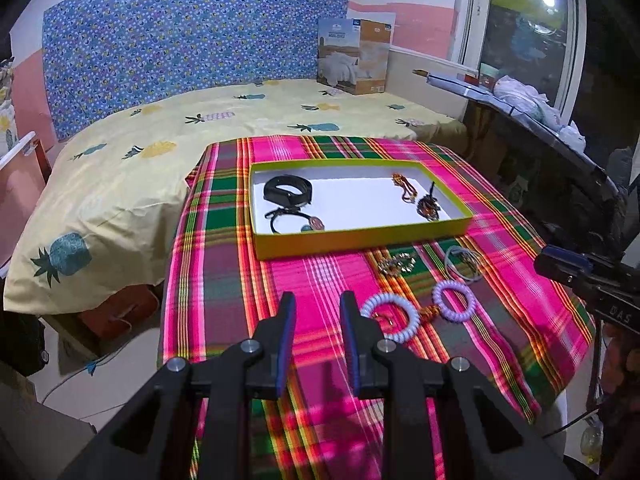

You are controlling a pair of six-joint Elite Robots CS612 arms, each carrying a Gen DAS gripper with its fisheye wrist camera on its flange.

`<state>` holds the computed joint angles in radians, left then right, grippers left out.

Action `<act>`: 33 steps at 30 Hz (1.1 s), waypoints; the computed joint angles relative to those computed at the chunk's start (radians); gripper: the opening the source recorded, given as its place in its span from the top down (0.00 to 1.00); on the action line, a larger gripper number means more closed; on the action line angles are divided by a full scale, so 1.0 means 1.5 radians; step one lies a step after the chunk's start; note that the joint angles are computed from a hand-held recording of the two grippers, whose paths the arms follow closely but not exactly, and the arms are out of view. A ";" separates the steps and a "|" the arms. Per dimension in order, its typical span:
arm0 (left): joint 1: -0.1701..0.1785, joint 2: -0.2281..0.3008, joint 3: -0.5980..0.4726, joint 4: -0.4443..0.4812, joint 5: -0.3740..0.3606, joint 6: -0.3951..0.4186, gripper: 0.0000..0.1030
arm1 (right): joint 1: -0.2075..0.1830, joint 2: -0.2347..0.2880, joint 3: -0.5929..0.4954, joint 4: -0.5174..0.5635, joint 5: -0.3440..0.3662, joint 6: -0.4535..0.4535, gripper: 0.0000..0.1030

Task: Organize jewelry
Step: 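Move both open tools toward the coiled bracelets and white cord bundle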

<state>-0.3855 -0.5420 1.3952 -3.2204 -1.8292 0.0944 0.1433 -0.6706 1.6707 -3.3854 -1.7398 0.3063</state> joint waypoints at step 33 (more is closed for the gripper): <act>-0.005 0.008 -0.008 0.046 -0.031 0.018 0.77 | -0.001 0.004 0.008 0.004 0.018 0.017 0.68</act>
<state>-0.3934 -0.5306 1.3828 -3.1512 -1.8754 0.1214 0.1425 -0.6641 1.6821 -3.3796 -1.7136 0.3318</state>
